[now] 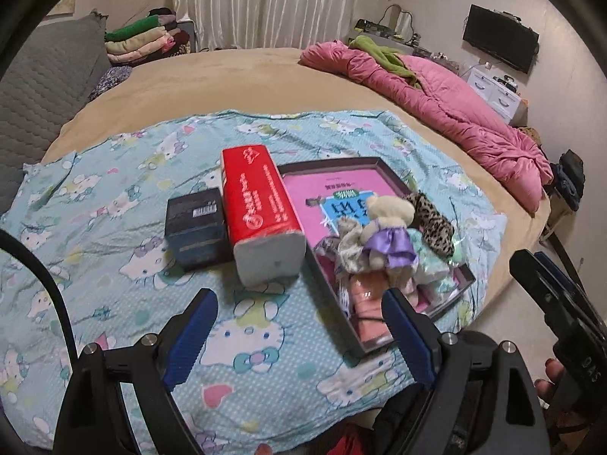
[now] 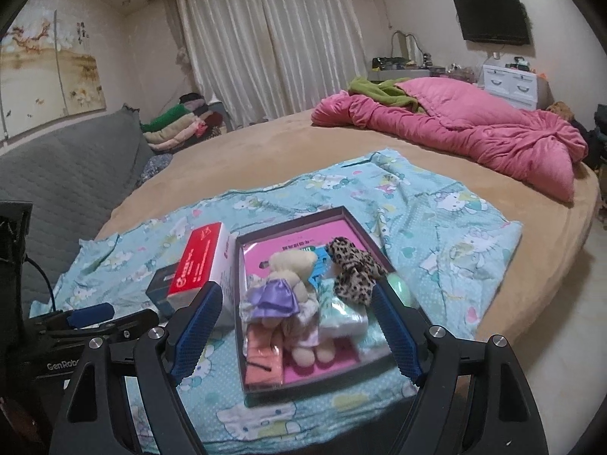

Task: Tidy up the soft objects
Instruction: 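Withdraw both open tools back from the tray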

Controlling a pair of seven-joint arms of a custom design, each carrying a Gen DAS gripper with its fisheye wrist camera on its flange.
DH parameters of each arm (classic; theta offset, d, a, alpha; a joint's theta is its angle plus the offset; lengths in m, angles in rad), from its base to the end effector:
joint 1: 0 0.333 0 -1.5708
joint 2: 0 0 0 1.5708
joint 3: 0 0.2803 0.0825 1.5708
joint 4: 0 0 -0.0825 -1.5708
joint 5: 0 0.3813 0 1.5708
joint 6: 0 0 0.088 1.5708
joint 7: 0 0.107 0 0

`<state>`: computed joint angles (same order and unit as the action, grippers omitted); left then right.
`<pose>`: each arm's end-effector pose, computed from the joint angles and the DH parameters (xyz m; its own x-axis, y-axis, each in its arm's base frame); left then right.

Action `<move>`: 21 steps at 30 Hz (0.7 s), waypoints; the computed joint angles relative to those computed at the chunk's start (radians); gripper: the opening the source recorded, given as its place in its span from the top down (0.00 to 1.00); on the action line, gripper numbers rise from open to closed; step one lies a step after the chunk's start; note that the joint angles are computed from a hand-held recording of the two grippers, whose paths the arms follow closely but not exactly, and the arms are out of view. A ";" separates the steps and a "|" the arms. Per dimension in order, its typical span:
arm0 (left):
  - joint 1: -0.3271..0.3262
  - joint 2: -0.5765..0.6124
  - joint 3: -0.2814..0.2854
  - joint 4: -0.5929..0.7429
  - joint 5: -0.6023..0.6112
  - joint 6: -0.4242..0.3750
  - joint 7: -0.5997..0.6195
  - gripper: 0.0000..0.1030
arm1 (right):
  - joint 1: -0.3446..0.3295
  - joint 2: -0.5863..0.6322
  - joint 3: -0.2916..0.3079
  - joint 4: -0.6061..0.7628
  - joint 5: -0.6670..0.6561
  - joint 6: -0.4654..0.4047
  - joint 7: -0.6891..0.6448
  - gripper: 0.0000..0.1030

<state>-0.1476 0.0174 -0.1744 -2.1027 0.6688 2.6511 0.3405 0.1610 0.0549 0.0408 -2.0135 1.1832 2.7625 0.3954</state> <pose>0.5474 -0.2001 0.4306 0.3338 -0.9306 0.1504 -0.7078 -0.3529 -0.6119 0.5915 0.0809 0.4498 0.4669 -0.8628 -0.1937 -0.5823 -0.1351 -0.8016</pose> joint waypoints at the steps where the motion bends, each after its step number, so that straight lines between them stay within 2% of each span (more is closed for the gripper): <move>1: -0.002 -0.006 -0.002 -0.009 0.000 0.001 -0.004 0.15 | 0.000 -0.011 -0.001 -0.017 -0.011 0.004 0.008 0.20; 15: -0.033 -0.034 -0.032 -0.047 -0.018 -0.040 -0.024 0.15 | 0.009 -0.061 -0.024 -0.123 -0.151 0.033 0.112 0.20; 21: -0.040 -0.031 -0.034 -0.044 -0.034 -0.055 -0.006 0.15 | 0.016 -0.075 -0.027 -0.146 -0.165 0.023 0.100 0.20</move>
